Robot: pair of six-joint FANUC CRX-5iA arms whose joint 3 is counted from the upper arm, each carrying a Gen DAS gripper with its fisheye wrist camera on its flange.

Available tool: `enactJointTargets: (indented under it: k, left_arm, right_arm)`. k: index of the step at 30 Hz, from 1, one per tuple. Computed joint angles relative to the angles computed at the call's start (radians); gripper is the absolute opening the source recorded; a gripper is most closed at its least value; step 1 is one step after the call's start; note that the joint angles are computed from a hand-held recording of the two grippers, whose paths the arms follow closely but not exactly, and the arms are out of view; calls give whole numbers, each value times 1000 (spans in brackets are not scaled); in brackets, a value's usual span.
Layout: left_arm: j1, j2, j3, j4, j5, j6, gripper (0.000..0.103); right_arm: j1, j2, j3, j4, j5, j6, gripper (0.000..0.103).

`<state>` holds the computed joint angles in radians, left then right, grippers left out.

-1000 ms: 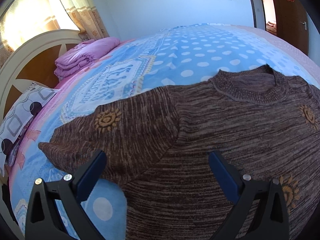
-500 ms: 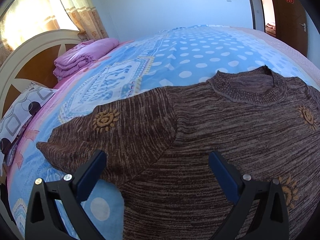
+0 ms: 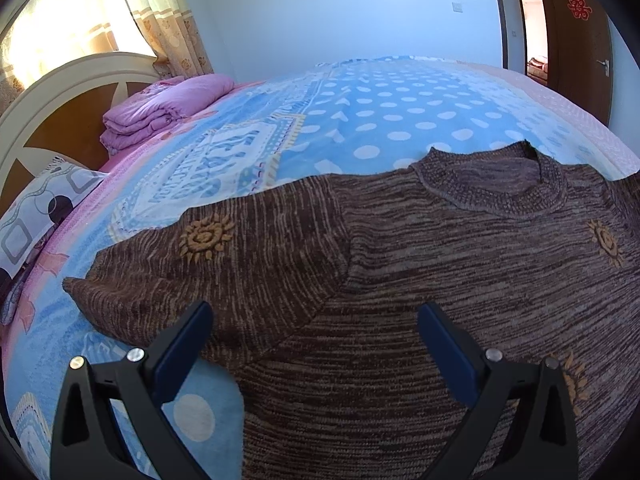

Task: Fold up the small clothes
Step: 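Lift the held sleeve with the right gripper and lay it across the body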

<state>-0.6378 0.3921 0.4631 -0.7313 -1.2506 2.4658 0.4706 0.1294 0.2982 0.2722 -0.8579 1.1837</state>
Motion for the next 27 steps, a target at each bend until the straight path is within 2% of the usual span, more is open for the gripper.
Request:
enactJointTargets:
  k: [6, 9, 13, 15, 16, 17, 18, 19, 21, 24, 27]
  left_arm:
    - [8, -13, -21, 10, 21, 22, 103]
    - [28, -9, -20, 51, 18, 7, 103]
    - [52, -5, -23, 111, 37, -40, 103]
    - [56, -3, -20, 130, 40, -78, 103]
    - [56, -6, -22, 138, 43, -94, 103]
    - [55, -9, -24, 142, 44, -102, 103]
    - [53, -16, -27, 146, 39, -112, 103]
    - [55, -29, -38, 157, 48, -123, 103]
    - [55, -57, -58, 178, 78, -146, 103]
    - [37, -58, -18, 193, 83, -205, 101]
    - [36, -24, 45, 261, 106, -273, 100]
  right_arm:
    - [93, 72, 95, -41, -42, 68, 8]
    - [137, 115, 117, -71, -40, 94, 8]
    - [168, 172, 125, -192, -7, 117, 8]
    - [161, 201, 141, -330, -1, 155, 9]
    - [153, 212, 145, -403, -7, 168, 12]
    - [144, 218, 151, -460, -26, 182, 32]
    - [132, 217, 153, -524, -50, 210, 62]
    - [118, 197, 132, -592, -50, 257, 70]
    - [98, 133, 62, -653, -32, 341, 71]
    - [78, 19, -77, -597, 21, 358, 71]
    - [80, -109, -269, -395, 136, 209, 71]
